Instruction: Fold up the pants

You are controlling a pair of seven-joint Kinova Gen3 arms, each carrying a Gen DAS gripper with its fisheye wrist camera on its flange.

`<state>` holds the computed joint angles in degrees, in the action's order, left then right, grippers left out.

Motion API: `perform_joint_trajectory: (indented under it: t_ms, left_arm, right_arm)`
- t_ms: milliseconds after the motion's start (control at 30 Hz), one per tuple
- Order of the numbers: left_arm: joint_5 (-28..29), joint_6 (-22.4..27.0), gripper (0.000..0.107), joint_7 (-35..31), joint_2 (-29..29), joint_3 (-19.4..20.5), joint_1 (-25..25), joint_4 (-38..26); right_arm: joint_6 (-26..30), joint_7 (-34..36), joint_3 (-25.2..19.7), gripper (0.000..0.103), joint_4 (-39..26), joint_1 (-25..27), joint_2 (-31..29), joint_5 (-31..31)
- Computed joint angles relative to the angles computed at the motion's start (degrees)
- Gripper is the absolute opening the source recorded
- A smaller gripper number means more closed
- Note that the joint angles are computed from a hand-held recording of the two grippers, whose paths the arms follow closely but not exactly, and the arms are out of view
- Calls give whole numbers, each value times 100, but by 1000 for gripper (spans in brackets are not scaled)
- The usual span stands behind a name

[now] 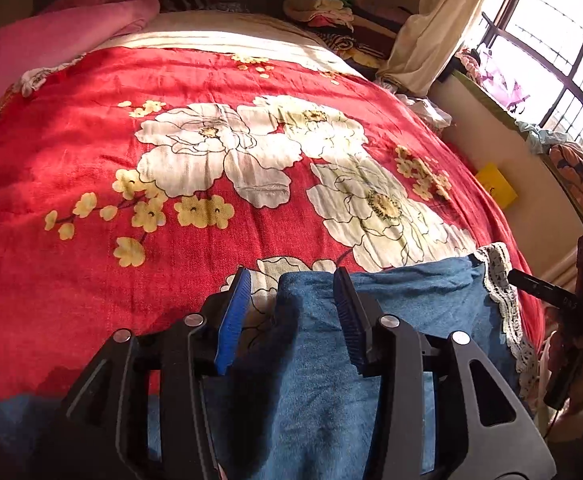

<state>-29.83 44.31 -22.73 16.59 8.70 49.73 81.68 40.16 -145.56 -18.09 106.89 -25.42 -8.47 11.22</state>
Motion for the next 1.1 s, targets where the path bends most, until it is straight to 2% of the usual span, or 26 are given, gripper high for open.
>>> perform_joint_trajectory:
  t_ms: [100, 233, 367, 433, 533, 600, 667, 700, 800, 900, 1000, 1100]
  left_arm:
    - [-300, 260, 49, 340, -288, 12, 251, 145]
    - [-627, 630, 54, 662, -582, 327, 458, 409]
    - [-934, 1145, 54, 1068, -721, 668, 696, 684]
    - [-1176, 1525, 54, 1373, -773, 807, 868, 830]
    - [-1063, 1763, 54, 1737, -939, 976, 848, 1112]
    - [-985, 1812, 54, 1949, -1060, 1084, 783, 1325]
    - [-859, 1841, 54, 2003, -1104, 1171, 672, 1453]
    - [-796, 1866, 54, 1991, -1090, 1205, 622, 1474]
    - [-706, 1880, 54, 1945, -1024, 1272, 551, 1492]
    - [-659, 1921, 54, 1897, -1021, 1281, 558, 1466]
    - [-685, 1924, 54, 1891, -1007, 1296, 585, 1493]
    - [-747, 1958, 54, 1933, -936, 1287, 629, 1499]
  right_arm:
    - [65, -295, -165, 61, 222, 21, -467, -36]
    - [141, -740, -635, 63, 601, 200, -1064, -229]
    - [437, -1136, -1184, 63, 755, 382, -1314, -459]
    - [383, -1265, -1228, 63, 879, 335, -1336, -627]
    - [86, -1613, -1343, 65, 1113, 422, -1448, -782]
    - [-188, -1601, -1260, 58, 1231, 355, -1510, -930]
    - [-455, -1440, -1093, 39, 1328, 187, -1485, -1142]
    - [-523, -1421, -1057, 33, 1355, 140, -1435, -1234]
    - [-334, -1524, -1388, 24, 1235, 366, -1398, -1065]
    - [133, -1696, -1705, 19, 1002, 617, -1556, -757]
    - [310, -1589, -1618, 19, 971, 569, -1605, -790]
    - [273, -1788, -1885, 21, 1021, 696, -1375, -666]
